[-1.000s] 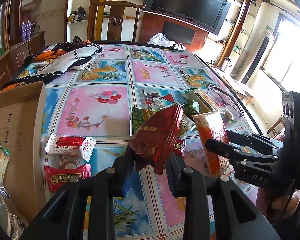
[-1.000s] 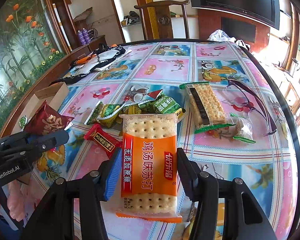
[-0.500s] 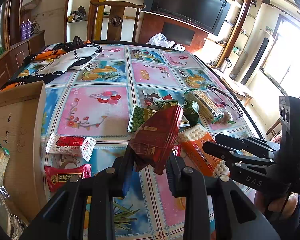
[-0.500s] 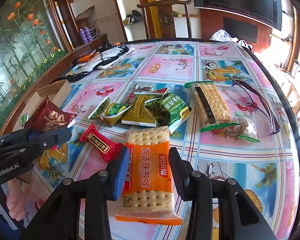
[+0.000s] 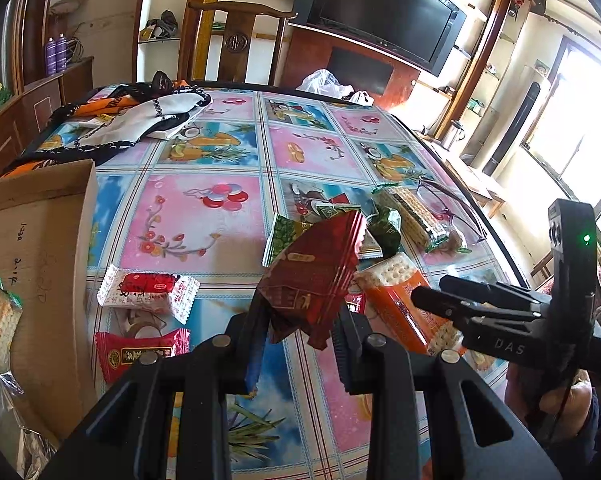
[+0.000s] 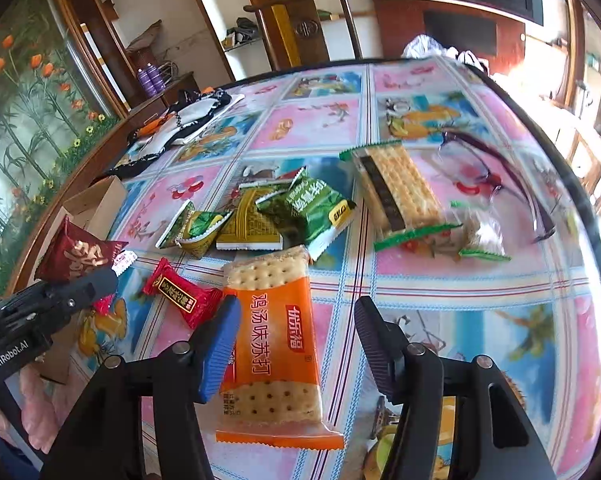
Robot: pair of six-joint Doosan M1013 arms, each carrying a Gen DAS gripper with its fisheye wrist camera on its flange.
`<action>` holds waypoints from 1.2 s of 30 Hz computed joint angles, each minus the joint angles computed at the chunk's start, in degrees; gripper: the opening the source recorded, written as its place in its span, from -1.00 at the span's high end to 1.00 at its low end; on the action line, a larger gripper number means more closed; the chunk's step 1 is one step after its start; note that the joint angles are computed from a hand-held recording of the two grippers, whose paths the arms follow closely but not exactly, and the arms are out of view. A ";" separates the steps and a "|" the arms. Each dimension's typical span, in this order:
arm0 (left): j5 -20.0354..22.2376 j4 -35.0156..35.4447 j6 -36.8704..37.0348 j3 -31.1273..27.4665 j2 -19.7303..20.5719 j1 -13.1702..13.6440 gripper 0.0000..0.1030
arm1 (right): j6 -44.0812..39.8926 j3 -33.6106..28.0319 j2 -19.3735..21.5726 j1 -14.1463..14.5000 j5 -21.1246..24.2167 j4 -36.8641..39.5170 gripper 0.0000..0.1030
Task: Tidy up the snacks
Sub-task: 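Lift the orange cracker packet with the right tool while the left holds the red snack bag, then carry the red snack bag into the box with the left tool while the right drops the orange packet there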
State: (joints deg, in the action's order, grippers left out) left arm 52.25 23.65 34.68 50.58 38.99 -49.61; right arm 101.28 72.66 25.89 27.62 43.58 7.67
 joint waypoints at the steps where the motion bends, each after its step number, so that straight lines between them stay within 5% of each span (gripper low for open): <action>1: -0.52 0.03 -0.07 0.61 -0.35 0.05 0.45 | -0.65 -0.22 0.17 0.14 0.40 0.07 -0.22; 5: -0.93 0.07 0.08 0.85 -0.53 0.05 0.45 | -4.15 -1.28 1.01 1.05 2.73 -0.57 -0.52; 9: -1.18 0.10 0.11 0.92 -0.59 0.02 0.45 | -1.29 -1.43 1.55 3.86 3.10 -12.81 -0.50; 10: -1.17 -0.01 0.15 1.00 -0.63 0.07 0.45 | -0.55 -0.79 1.28 4.27 2.01 -14.94 -0.35; 11: -1.23 -0.01 0.09 1.06 -0.68 0.07 0.45 | -1.25 -0.76 1.18 4.13 1.99 -14.07 -0.10; 15: -1.34 -0.14 -0.15 1.08 -0.75 0.10 0.45 | -0.19 -0.26 0.67 3.58 1.38 -13.37 -0.10; 25: -1.48 2.68 -1.84 1.80 -1.21 -0.11 0.45 | -1.48 2.97 -2.27 2.77 -8.78 -6.68 -0.10; 36: -2.12 8.96 -7.84 4.45 -3.20 -0.39 0.45 | -0.29 2.24 -1.88 4.37 -12.33 -3.75 -0.11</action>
